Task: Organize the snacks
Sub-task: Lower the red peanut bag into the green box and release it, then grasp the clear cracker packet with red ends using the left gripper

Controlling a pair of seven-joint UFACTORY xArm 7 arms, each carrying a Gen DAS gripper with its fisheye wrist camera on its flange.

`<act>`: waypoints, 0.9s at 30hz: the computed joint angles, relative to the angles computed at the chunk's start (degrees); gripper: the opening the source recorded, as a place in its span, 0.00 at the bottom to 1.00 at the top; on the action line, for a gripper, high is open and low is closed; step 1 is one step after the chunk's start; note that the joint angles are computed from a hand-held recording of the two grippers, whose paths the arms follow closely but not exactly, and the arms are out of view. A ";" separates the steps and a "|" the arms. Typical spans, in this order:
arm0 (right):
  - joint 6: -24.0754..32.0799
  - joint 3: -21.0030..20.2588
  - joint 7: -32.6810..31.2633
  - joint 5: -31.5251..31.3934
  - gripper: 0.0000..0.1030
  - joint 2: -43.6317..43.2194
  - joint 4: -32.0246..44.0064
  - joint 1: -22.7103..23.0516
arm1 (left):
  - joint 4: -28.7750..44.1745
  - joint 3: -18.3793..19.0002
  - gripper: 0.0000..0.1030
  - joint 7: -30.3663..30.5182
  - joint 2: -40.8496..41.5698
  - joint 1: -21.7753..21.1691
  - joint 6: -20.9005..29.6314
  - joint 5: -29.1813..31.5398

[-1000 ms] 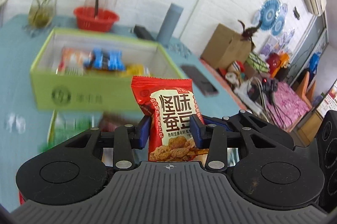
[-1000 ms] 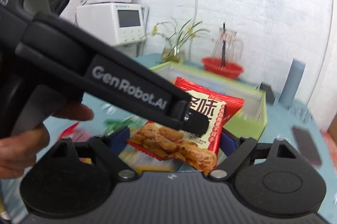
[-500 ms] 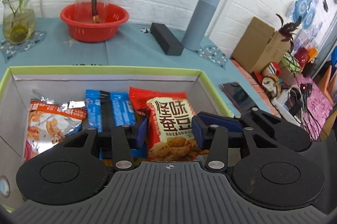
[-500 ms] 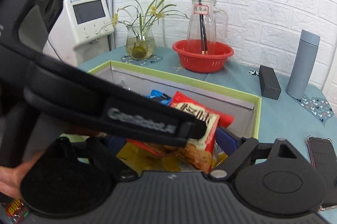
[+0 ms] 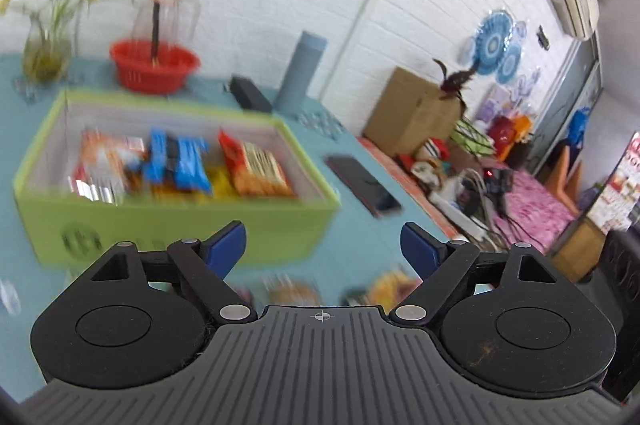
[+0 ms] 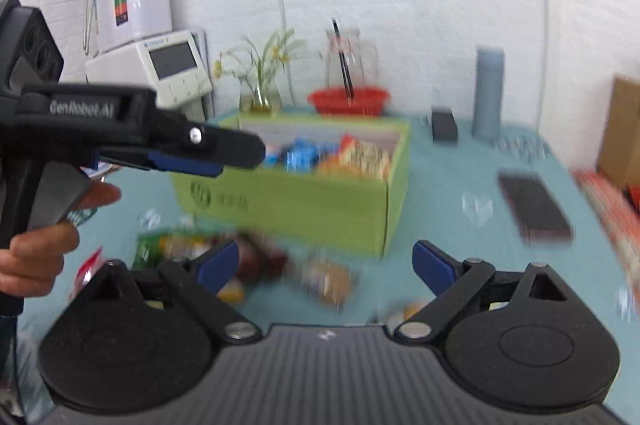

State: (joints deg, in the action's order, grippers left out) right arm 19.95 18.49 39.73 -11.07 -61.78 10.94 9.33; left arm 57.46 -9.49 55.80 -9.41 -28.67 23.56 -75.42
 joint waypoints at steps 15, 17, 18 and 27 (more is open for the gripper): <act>11.63 2.66 12.83 0.24 0.90 -5.67 -5.59 11.98 | 0.16 -5.50 0.35 -20.68 8.19 -3.29 3.29 16.34; 9.76 2.62 12.42 -0.25 0.91 -2.92 -4.56 11.41 | -0.59 -5.13 0.13 -21.14 7.63 -2.74 4.35 18.04; 8.76 2.84 12.51 -0.29 0.91 -1.70 -4.02 11.36 | -0.98 -4.65 0.12 -20.76 7.05 -2.31 5.92 17.36; -0.93 10.22 15.57 -2.45 0.91 13.08 3.69 11.29 | -15.54 1.26 0.15 -17.49 -8.16 -0.26 9.09 14.81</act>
State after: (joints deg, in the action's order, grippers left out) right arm 19.01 28.71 55.31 -13.52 -48.70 14.62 20.62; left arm 41.93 -8.23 38.31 -17.56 -28.92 32.65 -60.60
